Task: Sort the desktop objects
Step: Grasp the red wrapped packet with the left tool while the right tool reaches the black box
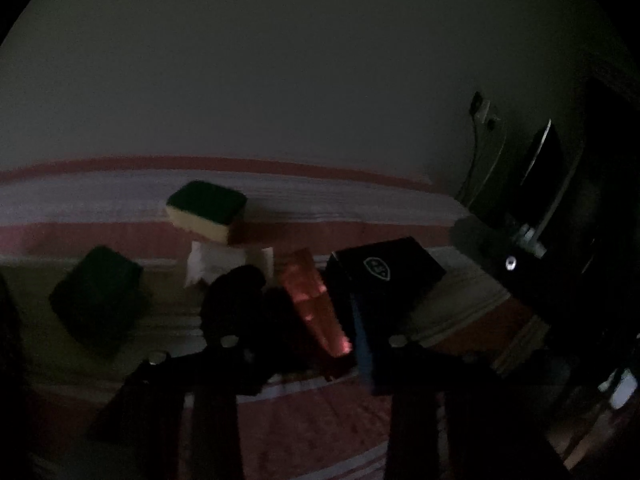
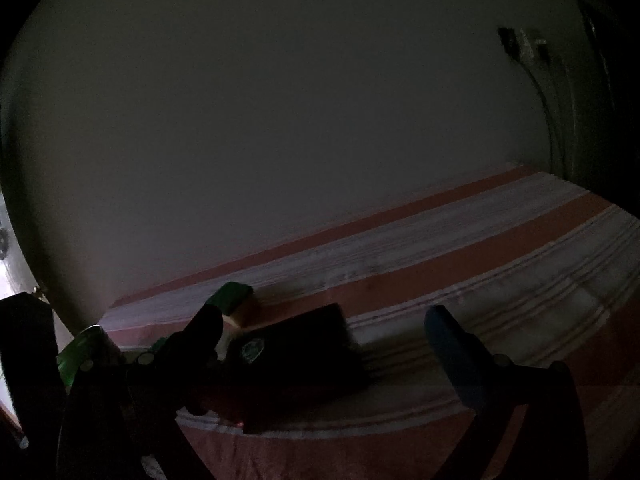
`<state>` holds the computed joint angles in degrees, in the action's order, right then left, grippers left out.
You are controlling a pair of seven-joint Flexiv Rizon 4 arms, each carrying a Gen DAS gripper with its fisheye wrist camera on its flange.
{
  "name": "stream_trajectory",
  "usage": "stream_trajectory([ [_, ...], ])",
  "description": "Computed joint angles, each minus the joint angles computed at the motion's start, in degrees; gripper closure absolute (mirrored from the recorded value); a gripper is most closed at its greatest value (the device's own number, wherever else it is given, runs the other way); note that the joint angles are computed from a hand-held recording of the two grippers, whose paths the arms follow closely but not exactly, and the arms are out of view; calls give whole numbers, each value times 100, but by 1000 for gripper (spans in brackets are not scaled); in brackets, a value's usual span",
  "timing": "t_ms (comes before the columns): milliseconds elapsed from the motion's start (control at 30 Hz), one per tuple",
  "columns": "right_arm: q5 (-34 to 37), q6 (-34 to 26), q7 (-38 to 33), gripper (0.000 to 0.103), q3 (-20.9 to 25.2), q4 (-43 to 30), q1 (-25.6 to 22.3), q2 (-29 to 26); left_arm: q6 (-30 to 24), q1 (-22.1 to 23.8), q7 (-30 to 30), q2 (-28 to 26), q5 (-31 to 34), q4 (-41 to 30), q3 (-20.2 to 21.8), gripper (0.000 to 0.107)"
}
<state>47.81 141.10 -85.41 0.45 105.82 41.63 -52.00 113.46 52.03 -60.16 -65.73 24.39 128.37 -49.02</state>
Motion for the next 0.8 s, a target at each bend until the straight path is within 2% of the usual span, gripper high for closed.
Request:
stream_trajectory([
  [133,57,-26,-141,1,-57,-31,84,21,-212,273,85,-205,5,35,-219,74],
  [200,83,-24,-189,1,-53,-60,93,14,-161,244,97,-219,-65,33,-207,74],
  [267,112,-72,-217,1,-44,-114,81,0,-166,100,94,-104,-137,12,-132,74],
  [400,120,-163,-149,1,-7,-136,19,12,-76,-529,1,380,-340,-77,285,75],
  [500,73,-93,-14,1,38,-110,-22,-3,-438,-609,-81,444,-503,-184,263,80],
  [567,80,-110,23,0,35,-115,-27,-3,-380,-655,-50,481,-510,-169,291,82],
  [700,47,-209,155,0,40,-103,-71,8,-600,-179,94,89,-480,-149,-92,83],
  [800,-51,-233,324,1,57,-65,-120,4,-393,394,337,-556,-180,-8,-497,84],
])
